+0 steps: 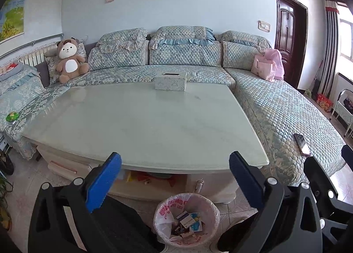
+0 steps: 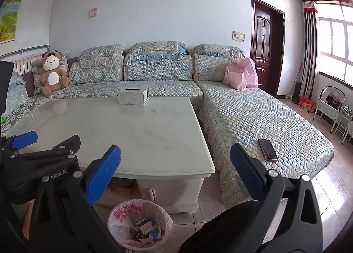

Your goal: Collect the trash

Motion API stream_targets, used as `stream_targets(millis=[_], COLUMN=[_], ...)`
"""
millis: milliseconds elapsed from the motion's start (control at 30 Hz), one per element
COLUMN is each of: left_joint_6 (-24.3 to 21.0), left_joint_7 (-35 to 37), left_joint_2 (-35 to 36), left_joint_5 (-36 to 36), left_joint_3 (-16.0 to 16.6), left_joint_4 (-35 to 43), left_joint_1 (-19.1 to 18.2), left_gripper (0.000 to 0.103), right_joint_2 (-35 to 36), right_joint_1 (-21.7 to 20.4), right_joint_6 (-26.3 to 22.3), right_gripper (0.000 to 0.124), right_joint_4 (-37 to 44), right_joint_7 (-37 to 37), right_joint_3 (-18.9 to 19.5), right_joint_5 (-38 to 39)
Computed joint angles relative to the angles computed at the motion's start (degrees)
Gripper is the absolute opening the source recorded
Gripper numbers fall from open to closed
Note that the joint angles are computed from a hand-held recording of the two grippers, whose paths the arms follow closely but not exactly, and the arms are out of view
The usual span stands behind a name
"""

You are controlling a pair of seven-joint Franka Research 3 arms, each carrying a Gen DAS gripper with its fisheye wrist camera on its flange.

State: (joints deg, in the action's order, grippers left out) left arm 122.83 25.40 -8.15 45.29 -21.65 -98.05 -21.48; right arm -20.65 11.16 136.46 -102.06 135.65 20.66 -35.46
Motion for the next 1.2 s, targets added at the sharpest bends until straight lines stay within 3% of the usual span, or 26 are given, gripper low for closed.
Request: stream_targets(millis=[1200], left_joint_6=[-0.14], left_joint_7=[-1.04], left_joint_2=[-1.0], left_joint_5=[0.41], left_joint_3=[-0.21], left_joint_4=[-0.68], left_joint_1=[0.64], left_gripper=[0.096], right_joint_2=[0.27], right_joint_1=[0.5], right_joint_6=[0.0], right_gripper=[0.097], right_joint_4=[0.43], right_joint_7=[-0.08], right_joint_3=[-0.18], right_joint_5=[-1.21])
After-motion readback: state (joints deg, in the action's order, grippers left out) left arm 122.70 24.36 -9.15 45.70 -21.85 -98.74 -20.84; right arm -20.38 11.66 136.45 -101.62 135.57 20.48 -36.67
